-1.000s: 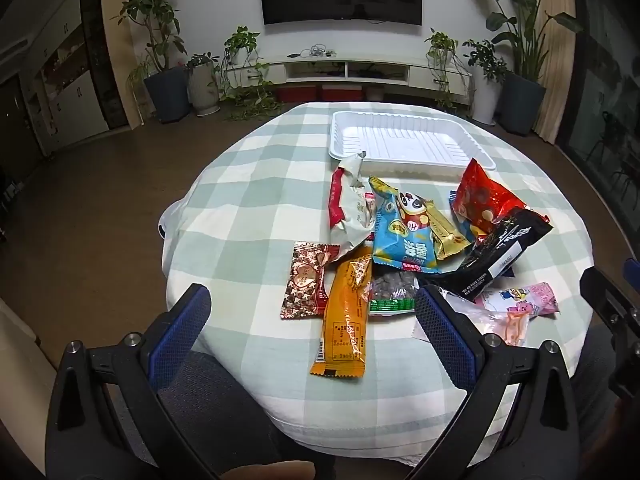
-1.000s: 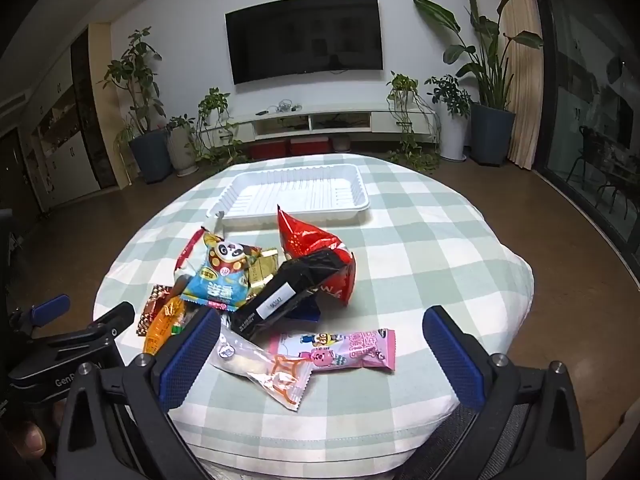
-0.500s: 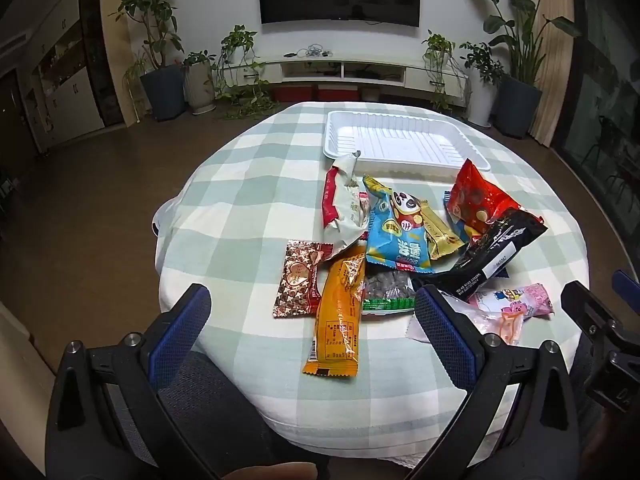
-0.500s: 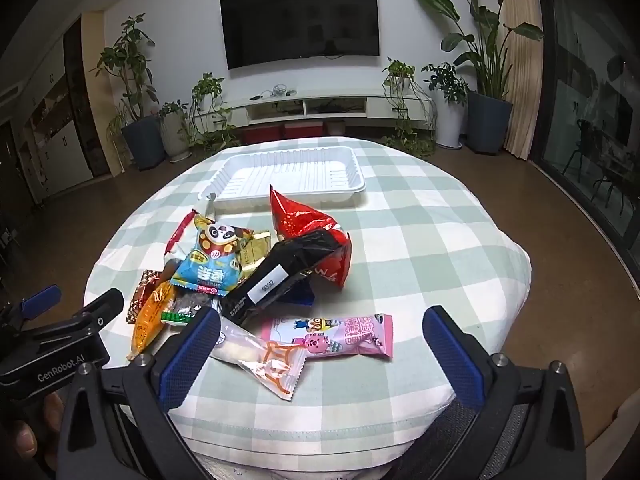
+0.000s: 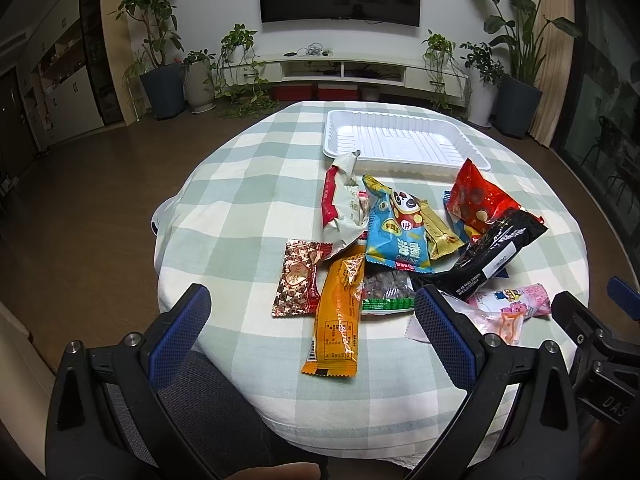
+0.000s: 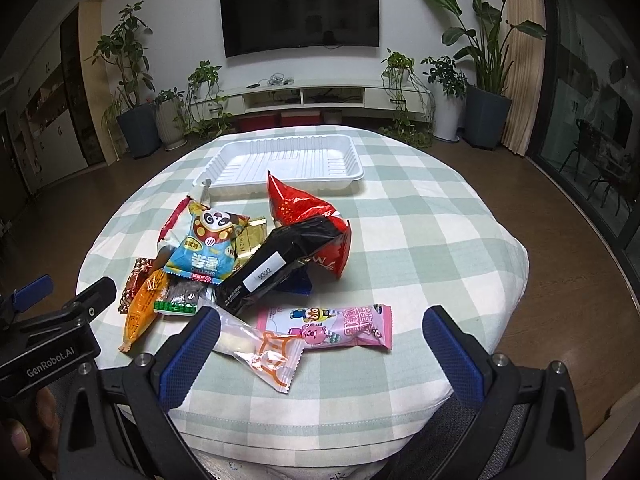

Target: Organize snacks

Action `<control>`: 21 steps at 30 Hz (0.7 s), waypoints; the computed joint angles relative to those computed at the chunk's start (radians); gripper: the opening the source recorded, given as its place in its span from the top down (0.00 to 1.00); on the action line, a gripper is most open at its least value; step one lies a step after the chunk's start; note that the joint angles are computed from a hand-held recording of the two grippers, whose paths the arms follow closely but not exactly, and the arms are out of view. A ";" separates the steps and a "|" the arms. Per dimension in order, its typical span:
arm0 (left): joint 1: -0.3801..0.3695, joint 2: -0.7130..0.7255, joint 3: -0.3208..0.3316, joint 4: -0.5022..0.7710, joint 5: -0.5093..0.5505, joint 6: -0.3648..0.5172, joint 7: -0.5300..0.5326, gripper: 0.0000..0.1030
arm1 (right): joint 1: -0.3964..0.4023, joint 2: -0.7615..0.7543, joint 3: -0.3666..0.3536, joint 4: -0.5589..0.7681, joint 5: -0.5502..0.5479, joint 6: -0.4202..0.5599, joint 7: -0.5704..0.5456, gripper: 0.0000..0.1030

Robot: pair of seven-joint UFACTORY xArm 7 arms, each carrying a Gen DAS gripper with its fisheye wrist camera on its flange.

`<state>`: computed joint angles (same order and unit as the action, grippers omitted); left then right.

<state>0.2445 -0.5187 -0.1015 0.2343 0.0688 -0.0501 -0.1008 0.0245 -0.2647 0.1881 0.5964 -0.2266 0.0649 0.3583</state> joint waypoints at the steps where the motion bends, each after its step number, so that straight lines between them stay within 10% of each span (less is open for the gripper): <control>1: 0.002 -0.001 -0.002 0.000 0.000 0.001 -0.001 0.00 | 0.006 0.001 -0.005 0.001 0.004 0.001 -0.005 0.00; 21: 0.002 -0.003 -0.004 -0.001 -0.001 0.003 -0.001 0.00 | 0.020 0.008 -0.010 0.007 0.004 0.016 -0.005 0.00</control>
